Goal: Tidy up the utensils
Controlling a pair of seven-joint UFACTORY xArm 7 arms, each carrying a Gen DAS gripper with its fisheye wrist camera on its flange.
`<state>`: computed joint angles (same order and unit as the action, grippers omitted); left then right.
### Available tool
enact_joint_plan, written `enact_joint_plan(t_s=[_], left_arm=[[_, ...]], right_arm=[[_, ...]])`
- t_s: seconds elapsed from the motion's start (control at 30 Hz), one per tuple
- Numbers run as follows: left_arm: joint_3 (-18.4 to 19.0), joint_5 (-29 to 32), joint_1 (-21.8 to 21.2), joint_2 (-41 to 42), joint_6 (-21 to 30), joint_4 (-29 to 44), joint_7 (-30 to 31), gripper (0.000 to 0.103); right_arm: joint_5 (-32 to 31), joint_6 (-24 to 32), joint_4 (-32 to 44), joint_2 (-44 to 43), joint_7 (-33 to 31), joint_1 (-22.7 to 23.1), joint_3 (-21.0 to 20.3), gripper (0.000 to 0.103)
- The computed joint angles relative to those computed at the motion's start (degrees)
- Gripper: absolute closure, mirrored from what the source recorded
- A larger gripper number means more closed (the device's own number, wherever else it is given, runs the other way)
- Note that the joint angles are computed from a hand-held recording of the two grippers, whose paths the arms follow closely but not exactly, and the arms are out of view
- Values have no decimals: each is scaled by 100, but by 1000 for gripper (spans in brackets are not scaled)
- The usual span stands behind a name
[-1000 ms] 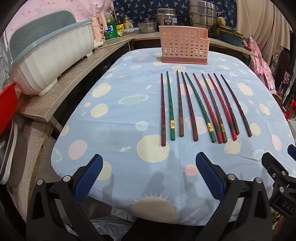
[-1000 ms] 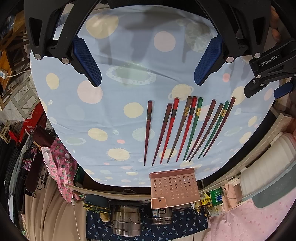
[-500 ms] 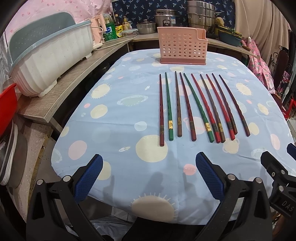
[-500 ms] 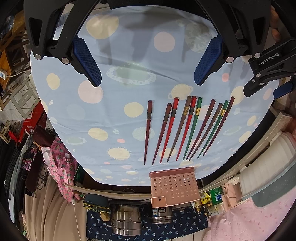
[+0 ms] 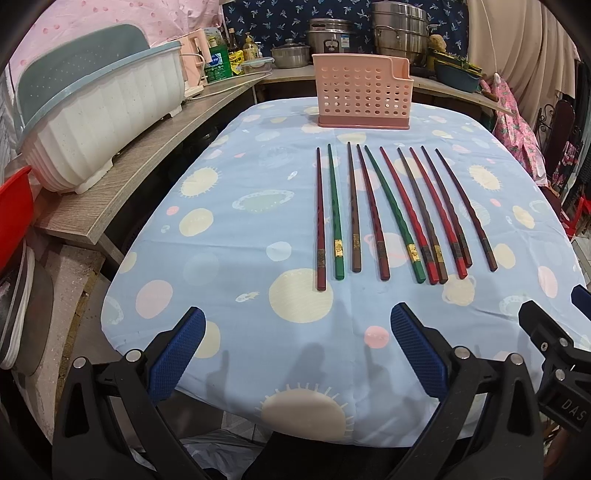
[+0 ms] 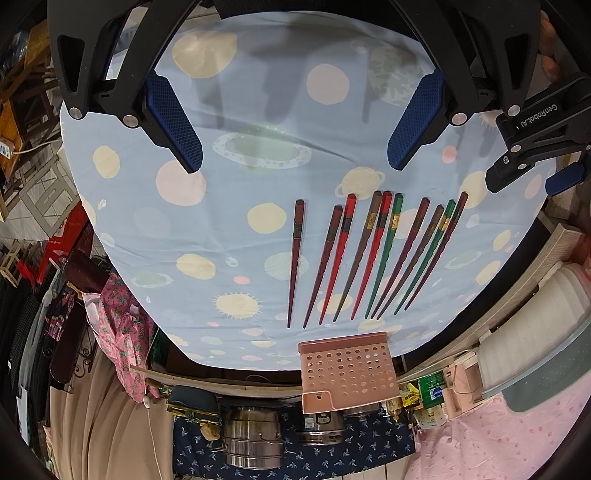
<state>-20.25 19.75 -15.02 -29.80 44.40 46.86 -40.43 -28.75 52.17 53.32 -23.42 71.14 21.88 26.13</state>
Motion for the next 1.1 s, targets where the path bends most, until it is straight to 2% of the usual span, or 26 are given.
enact_joint_plan(t_s=[0.63, 0.87, 1.1], left_arm=[[11, -8, -11, 12, 14, 13, -14, 7], [260, -197, 89, 167, -100, 47, 0, 7], [314, 6, 292, 594, -299, 194, -39, 7]], right_arm=[[-17, 23, 46, 12, 7, -9, -3, 7], [49, -126, -53, -23, -1, -72, -113, 7], [31, -325, -107, 69, -74, -194, -215, 7]])
